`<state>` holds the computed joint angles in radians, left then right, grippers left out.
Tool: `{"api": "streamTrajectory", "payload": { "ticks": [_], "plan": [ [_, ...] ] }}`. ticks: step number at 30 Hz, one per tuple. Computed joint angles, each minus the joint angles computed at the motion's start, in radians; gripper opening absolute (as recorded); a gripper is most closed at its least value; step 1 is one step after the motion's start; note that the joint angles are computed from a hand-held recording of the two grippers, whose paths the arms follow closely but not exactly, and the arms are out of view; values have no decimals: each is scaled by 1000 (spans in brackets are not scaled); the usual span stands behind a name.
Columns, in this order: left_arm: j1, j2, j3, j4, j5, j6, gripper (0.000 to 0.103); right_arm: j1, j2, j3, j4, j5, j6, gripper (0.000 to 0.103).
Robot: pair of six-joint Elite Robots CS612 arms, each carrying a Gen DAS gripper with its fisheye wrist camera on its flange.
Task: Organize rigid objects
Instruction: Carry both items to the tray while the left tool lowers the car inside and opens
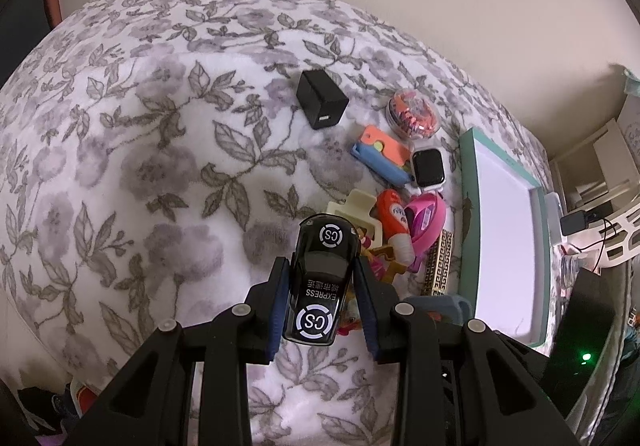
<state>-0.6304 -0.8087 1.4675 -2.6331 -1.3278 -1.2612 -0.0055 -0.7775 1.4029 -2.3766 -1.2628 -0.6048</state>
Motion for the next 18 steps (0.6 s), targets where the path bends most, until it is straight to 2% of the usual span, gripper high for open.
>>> {"api": "streamTrajectory", "payload": {
  "ticks": [5, 11, 18],
  "plan": [
    [-2, 1, -1, -22, 9, 9, 34, -16, -4, -7, 4, 50, 35, 22],
    [-2, 12, -30, -40, 12, 32, 34, -41, -13, -6, -60, 126, 101, 22],
    [5, 74, -162, -4, -35, 118, 34, -60, 15, -51, -137, 75, 222, 22]
  ]
}}
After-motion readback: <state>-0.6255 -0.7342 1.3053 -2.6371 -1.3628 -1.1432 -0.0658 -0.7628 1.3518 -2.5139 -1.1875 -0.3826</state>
